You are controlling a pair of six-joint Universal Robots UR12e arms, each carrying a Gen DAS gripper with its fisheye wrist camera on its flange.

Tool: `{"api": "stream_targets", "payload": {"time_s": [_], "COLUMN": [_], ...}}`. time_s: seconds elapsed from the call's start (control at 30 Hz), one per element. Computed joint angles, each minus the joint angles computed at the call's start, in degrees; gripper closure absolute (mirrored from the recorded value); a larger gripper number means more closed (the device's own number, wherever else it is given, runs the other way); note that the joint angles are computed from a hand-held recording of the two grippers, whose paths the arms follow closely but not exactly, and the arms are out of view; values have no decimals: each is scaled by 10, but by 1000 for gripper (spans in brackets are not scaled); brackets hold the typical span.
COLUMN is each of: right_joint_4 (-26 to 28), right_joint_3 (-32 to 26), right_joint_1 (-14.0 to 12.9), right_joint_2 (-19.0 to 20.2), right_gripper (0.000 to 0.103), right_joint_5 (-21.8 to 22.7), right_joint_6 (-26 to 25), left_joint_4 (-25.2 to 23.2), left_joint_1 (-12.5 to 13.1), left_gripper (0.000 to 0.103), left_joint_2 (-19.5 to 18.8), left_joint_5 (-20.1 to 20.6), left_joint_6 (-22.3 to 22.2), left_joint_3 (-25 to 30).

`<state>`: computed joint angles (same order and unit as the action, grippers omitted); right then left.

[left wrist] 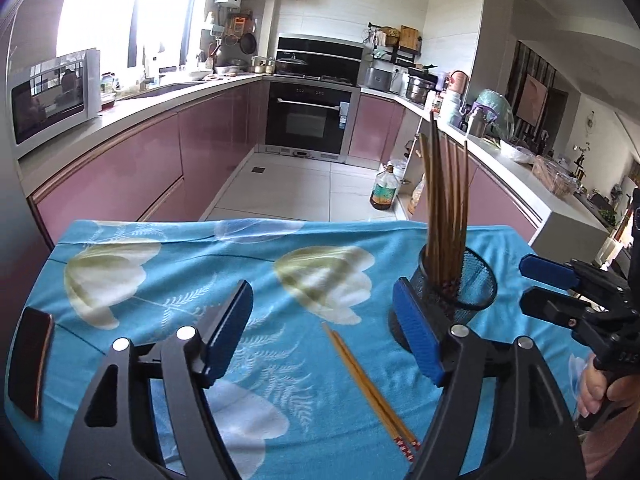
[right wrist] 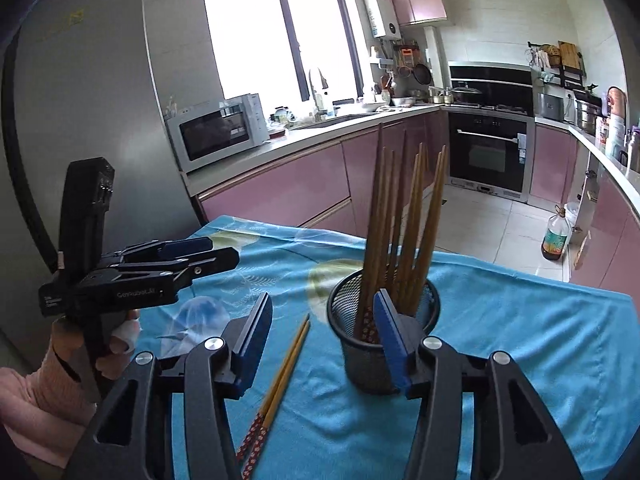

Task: Organize utensils
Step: 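Open both tools to release the chopsticks and withdraw them, then move both open tools toward the last two chopsticks on the cloth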

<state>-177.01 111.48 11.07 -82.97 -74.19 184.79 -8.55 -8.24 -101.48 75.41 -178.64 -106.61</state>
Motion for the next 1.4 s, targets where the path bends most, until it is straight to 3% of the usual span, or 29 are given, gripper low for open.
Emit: {"api": "stream_targets", "payload": {"time_s": [0.27, 0.47, 0.8, 0.97, 1.13, 1.4], "right_joint_4": [94, 128, 158, 155, 156, 149], "right_joint_3": [-10, -13, -19, -15, -11, -4], "right_joint_1": [25, 39, 54, 51, 45, 29], "right_joint_2": [24, 40, 45, 44, 41, 38], "right_gripper": [52, 58, 65, 68, 80, 81], "right_joint_5": [-13, -31, -56, -54, -55, -29], "right_joint_6": [-16, -12, -24, -17, 0, 20], "left_joint_4": [0, -20, -37, -46, -64, -100], "left_joint_1": [4, 7, 2, 0, -7, -21], "left_gripper": [22, 22, 23, 26, 28, 30], "left_joint_2": [3, 2, 3, 0, -4, -18], "left_joint_5": [43, 42, 39, 39, 41, 25], "left_joint_6": [15, 12, 16, 20, 39, 74], "left_joint_3": [-38, -48, -51, -49, -42, -26]}}
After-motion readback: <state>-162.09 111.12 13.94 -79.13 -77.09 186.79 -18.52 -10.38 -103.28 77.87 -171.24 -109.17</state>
